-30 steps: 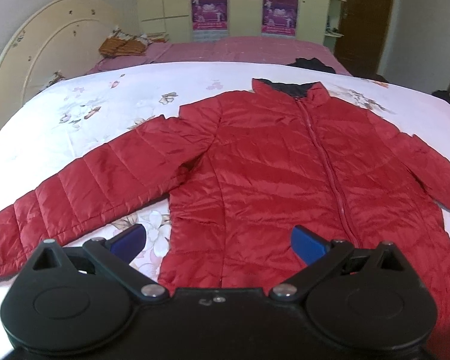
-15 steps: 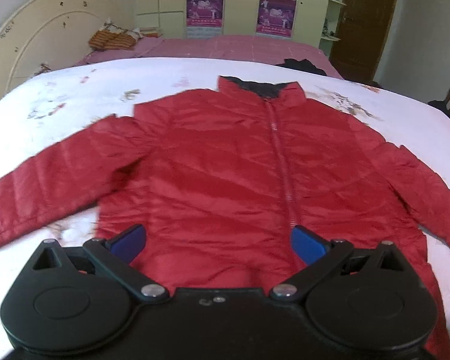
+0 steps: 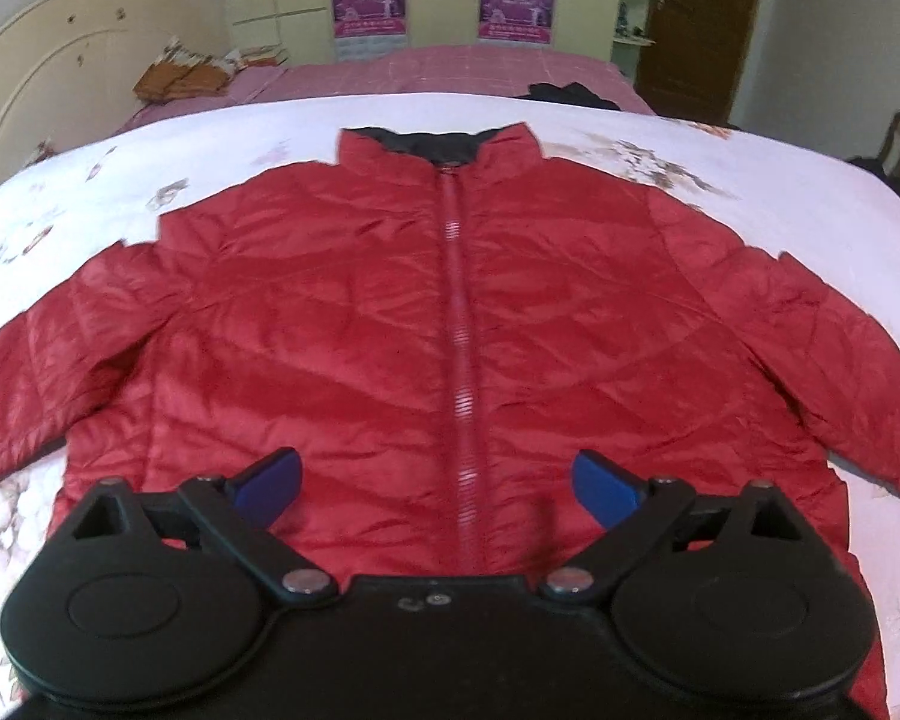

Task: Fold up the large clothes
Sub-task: 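Move the right tool toward the jacket sleeve cuff beside it, then grasp the sleeve cuff with the right gripper and carry it across the jacket body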

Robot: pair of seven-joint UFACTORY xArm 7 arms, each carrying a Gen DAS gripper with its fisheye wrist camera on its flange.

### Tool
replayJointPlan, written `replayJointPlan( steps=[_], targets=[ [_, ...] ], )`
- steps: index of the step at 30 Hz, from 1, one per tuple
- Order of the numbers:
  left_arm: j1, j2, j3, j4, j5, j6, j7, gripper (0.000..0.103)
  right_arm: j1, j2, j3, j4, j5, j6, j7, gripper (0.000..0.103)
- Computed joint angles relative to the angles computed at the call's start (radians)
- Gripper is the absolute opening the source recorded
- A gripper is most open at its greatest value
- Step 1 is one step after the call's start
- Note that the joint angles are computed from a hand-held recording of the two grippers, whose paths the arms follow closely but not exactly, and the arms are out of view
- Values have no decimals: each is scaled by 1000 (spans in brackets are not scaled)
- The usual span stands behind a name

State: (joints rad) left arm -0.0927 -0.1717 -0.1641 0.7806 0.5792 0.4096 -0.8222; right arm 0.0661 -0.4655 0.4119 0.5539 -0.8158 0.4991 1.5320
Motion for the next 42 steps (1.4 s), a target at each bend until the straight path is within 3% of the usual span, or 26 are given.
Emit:
replayJointPlan(
  steps=[12, 18, 19, 20, 24, 26, 27, 29, 37, 42],
  targets=[
    [-48, 67, 2, 66, 45, 31, -27, 96, -86, -96, -71, -129, 30, 40, -46, 102],
    [-62, 88, 10, 83, 87, 44, -46, 95, -111, -156, -110, -208, 106, 23, -97, 102],
    [-64, 94, 12, 88, 90, 48, -49, 95, -113, -162, -113, -217, 121, 15, -106, 93],
    [-67, 97, 15, 90, 92, 50, -51, 95, -115, -160, -127, -227, 137, -14, -122, 76],
    [-77, 114, 25, 103, 93, 59, -54, 94, -139, -177, -103, -240, 185, -39, -152, 75],
    [-80, 118, 30, 106, 96, 58, -59, 94, -142, -180, -102, -248, 205, -79, -168, 54],
    [-81, 118, 32, 107, 98, 57, -59, 94, -144, -181, -96, -246, 215, -83, -180, 49],
    [-82, 119, 36, 109, 95, 57, -58, 93, -139, -181, -95, -241, 241, -110, -207, 18],
    [-54, 67, 44, 85, 113, 61, -72, 92, -235, -121, 47, -94, 212, -220, -191, 16],
    [0, -8, 46, 28, 126, 53, -84, 92, -330, 27, 209, 95, 109, -315, -142, 16]
  ],
)
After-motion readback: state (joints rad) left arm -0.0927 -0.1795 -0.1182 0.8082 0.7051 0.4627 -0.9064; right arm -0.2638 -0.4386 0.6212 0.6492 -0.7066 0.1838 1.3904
